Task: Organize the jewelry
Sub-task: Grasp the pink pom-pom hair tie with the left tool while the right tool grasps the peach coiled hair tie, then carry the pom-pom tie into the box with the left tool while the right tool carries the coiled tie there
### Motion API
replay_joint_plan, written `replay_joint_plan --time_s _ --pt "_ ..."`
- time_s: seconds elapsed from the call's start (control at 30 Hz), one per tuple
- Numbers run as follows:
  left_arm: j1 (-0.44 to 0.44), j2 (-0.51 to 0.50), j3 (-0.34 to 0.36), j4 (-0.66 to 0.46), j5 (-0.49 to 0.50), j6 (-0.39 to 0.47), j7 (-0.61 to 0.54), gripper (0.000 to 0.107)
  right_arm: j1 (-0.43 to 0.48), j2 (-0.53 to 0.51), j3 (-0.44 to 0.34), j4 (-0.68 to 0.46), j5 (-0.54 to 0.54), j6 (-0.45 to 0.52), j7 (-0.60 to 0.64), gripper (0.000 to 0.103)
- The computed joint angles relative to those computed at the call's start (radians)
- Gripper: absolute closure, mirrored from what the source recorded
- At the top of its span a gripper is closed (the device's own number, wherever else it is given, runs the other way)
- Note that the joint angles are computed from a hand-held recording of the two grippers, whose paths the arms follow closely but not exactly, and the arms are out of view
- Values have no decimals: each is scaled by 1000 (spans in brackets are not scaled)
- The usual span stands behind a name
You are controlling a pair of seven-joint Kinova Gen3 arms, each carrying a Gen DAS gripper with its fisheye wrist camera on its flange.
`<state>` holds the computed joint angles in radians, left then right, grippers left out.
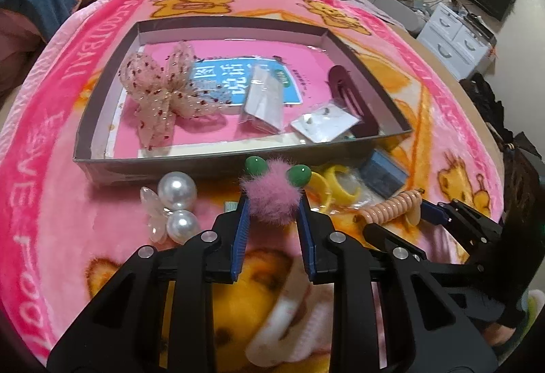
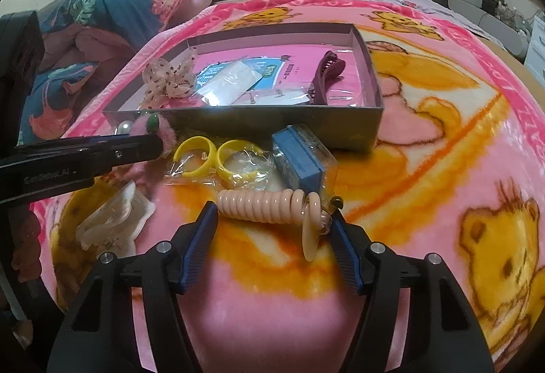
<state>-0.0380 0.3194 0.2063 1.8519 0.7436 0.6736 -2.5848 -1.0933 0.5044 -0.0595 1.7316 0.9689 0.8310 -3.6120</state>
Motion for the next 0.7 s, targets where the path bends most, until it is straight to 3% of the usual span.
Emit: replay_joint_plan --time_s 0.23,0.4,0.7 --pt "-23 -38 3 26 63 37 -77 89 -45 -68 -19 80 73 33 -154 40" --pt "-24 -63 -17 39 111 75 -129 89 -51 -95 -61 102 110 107 -219 40" --pt "-18 -93 -56 33 156 114 -157 89 -33 -120 -119 99 130 190 -231 40"
